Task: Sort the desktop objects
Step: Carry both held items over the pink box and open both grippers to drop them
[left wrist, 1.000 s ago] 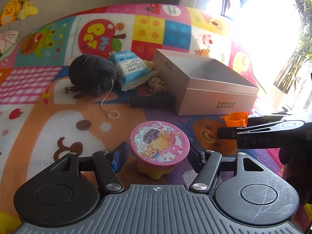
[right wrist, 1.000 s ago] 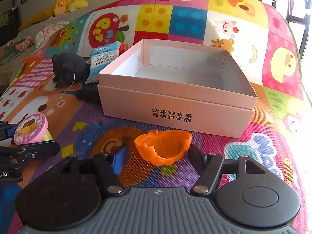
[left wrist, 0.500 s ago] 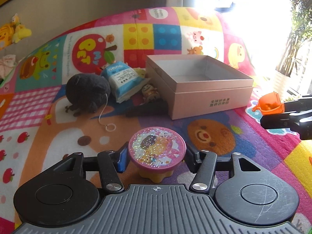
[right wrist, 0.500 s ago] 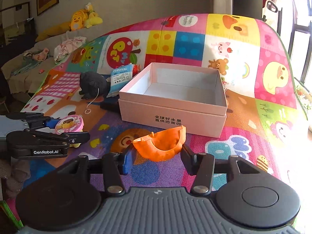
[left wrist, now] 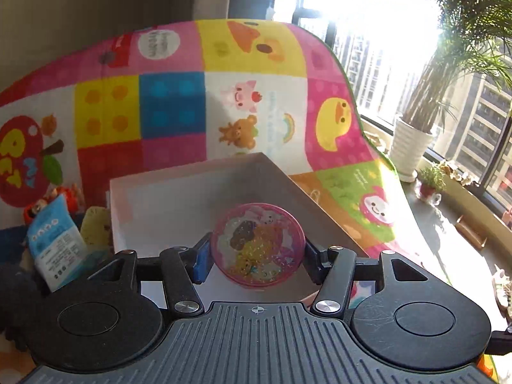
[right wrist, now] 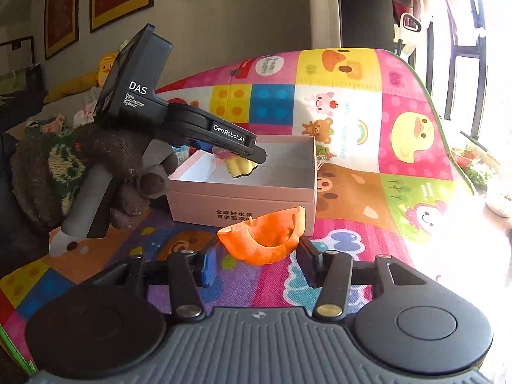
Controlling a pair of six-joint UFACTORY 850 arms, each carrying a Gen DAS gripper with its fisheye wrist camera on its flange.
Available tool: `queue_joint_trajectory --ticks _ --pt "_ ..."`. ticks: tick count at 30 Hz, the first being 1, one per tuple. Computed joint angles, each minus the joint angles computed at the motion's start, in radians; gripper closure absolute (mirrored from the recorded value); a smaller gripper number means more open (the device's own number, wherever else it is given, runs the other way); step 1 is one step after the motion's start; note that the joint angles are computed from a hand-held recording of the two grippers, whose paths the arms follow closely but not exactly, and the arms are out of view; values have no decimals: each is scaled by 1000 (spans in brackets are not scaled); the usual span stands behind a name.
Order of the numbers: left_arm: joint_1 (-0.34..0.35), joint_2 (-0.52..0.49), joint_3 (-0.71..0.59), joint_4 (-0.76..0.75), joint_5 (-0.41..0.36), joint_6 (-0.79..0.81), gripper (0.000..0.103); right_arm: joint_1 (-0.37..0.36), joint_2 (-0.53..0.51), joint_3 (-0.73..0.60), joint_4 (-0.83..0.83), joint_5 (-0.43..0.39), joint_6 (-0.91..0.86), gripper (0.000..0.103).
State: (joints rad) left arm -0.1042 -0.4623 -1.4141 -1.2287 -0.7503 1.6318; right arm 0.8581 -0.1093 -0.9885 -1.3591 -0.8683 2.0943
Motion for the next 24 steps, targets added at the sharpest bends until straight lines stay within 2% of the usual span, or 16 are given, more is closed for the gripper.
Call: queue_joint_trajectory --ticks 3,6,8,12,14,17,21,24 --pt "-17 -62 -54 123 -47 -126 42 -13 -1 8 25 8 -2 53" --pt "-10 -73 -51 97 -66 -105 40 -32 -11 -1 47 36 -18 53" --pt "14 -71 -54 63 -110 -83 26 -40 -21 -13 51 49 -35 53" --pt "100 -2 39 -124 -150 139 14 -62 -45 -51 60 66 -85 53" --pt "148 35 101 -218 -132 247 8 -81 -67 -87 62 70 -144 53" --pt "207 69 179 -318 -73 371 8 -140 -124 -180 87 94 -274 53" --pt "262 60 203 -383 -18 365 7 -255 -247 -370 249 158 -486 53" --pt "281 35 188 -421 17 359 7 -317 -374 -544 372 111 -655 53"
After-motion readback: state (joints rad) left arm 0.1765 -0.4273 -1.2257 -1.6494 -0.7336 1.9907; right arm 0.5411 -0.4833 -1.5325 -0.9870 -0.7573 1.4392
